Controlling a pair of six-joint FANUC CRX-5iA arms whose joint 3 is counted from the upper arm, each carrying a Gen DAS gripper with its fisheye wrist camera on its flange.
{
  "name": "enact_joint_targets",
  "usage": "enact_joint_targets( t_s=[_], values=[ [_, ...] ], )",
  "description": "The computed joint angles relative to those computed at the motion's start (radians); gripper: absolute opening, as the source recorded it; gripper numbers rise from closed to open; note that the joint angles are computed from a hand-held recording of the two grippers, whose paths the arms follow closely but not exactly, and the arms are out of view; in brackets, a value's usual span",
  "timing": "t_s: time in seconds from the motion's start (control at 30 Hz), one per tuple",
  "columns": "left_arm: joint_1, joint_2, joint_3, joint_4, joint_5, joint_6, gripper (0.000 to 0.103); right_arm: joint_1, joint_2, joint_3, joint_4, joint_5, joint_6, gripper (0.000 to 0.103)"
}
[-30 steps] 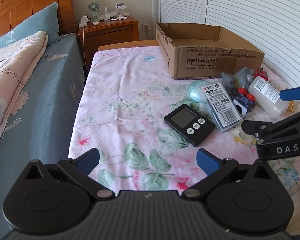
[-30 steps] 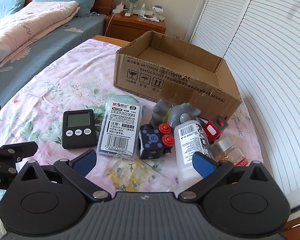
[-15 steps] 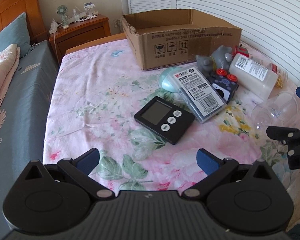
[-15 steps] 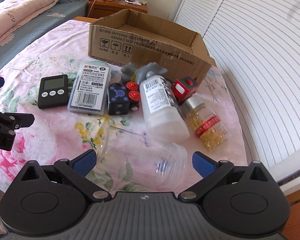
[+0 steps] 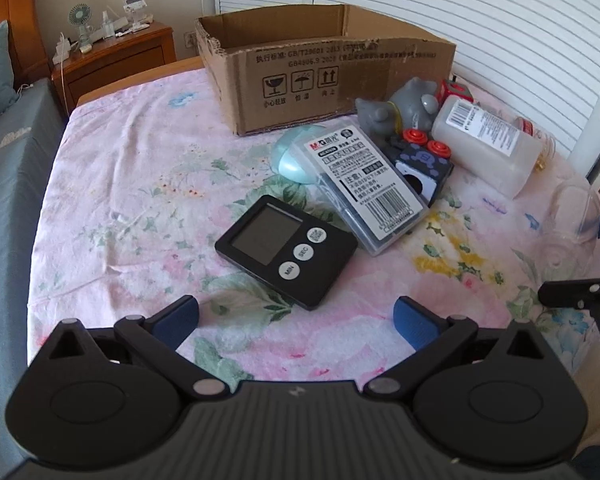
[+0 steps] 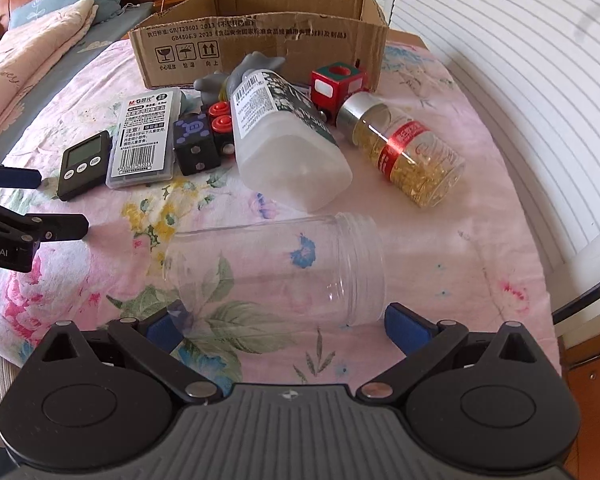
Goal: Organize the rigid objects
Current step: 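Move the right gripper to the clear plastic jar lying on its side, then grasp the black digital timer with the left gripper while the right gripper grasps the clear jar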
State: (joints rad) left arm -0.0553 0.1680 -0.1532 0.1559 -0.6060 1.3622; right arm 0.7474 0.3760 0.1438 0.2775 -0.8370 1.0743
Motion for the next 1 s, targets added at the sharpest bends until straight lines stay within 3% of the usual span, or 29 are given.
enact_joint_targets(
  t_s=[0.13, 0.23, 0.37, 0.47, 0.63, 0.87, 1.0],
  values=[
    [0.015, -0.017, -0.058, 0.072, 0.066, -0.102, 0.103, -0.001, -0.005, -0.013, -0.001, 0.02, 0.035, 0.103],
    [0.028, -0.018, -0.094, 0.17, 0.101, -0.237, 0.103, -0.007, -0.01, -0.022, -0.008, 0.041, 0.053, 0.103],
    [0.04, 0.017, -0.062, 0.206, 0.086, -0.302, 0.103, -0.008, -0.014, -0.034, -0.002, 0.055, 0.048, 0.103],
    [0.044, 0.051, -0.005, 0.195, 0.033, -0.315, 0.103, -0.009, -0.016, -0.037, -0.002, 0.062, 0.052, 0.103],
    [0.045, 0.087, 0.032, 0.245, 0.01, -0.442, 0.103, -0.009, -0.018, -0.044, 0.002, 0.069, 0.046, 0.103],
    [0.053, 0.095, 0.041, 0.324, -0.103, -0.599, 0.102, -0.008, -0.023, -0.053, 0.006, 0.078, 0.043, 0.103],
    [0.05, 0.097, 0.045, 0.296, -0.074, -0.556, 0.102, -0.009, -0.023, -0.053, 0.004, 0.082, 0.047, 0.103]
  ],
)
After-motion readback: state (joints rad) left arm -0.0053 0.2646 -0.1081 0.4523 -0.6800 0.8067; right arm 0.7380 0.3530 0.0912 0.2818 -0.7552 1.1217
